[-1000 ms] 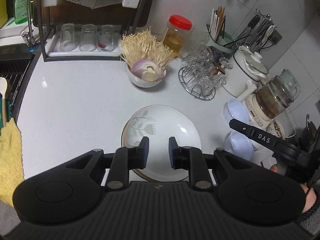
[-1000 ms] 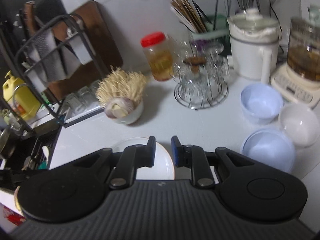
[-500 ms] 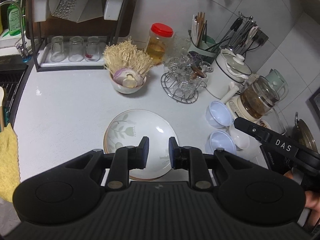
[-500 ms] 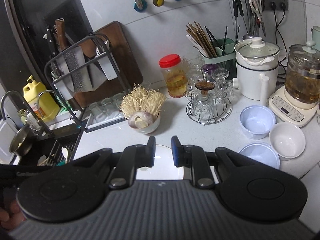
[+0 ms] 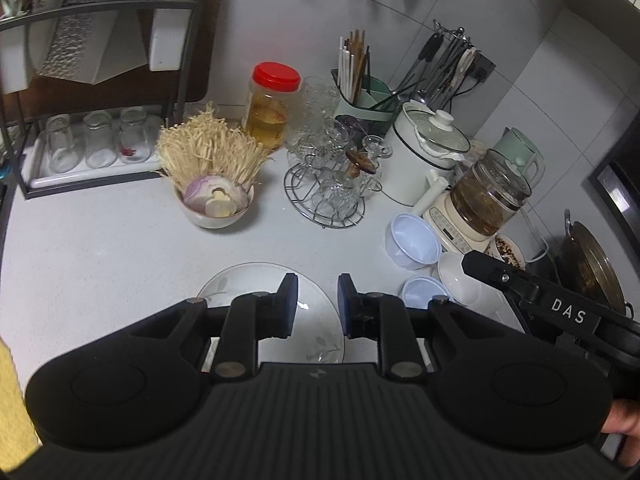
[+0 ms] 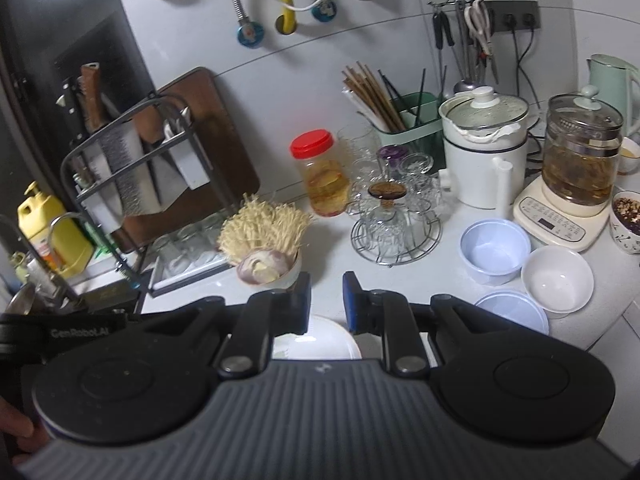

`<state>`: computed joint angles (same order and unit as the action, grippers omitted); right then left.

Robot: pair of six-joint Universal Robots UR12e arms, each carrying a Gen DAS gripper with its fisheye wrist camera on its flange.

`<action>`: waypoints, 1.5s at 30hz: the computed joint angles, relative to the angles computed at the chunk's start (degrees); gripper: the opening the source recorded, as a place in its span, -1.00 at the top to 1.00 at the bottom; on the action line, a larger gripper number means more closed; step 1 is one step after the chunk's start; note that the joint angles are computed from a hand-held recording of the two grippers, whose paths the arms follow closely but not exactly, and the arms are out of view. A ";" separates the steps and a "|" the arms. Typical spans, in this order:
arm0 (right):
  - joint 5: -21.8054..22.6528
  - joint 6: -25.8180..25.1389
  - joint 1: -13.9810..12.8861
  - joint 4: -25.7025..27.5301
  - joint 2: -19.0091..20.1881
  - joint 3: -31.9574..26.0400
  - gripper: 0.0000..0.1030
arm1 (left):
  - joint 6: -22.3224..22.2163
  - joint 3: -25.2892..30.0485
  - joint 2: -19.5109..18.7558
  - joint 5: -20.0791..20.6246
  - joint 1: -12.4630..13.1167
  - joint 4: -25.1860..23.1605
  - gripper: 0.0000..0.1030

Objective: Organize plates and bowls
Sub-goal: 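Move both grippers toward the translucent light blue plastic bowl, then close both grippers on the rim of the light blue bowl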

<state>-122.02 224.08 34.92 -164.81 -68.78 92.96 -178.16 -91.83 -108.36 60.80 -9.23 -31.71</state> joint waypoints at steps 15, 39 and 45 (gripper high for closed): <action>-4.72 10.21 -2.04 8.20 -2.97 3.67 0.58 | 4.07 7.68 -6.94 -2.95 -3.62 -5.94 -0.04; 18.24 6.41 -14.49 6.83 -7.14 17.84 0.18 | -5.35 18.56 -19.29 -1.50 -12.30 -17.54 -0.01; 21.06 5.30 -15.85 4.93 -6.14 18.72 0.46 | -8.63 20.36 -21.40 0.46 -12.89 -18.57 0.39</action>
<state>-100.97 229.39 19.07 -159.88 -74.92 111.67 -186.79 -71.47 -129.76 61.26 -22.12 -50.28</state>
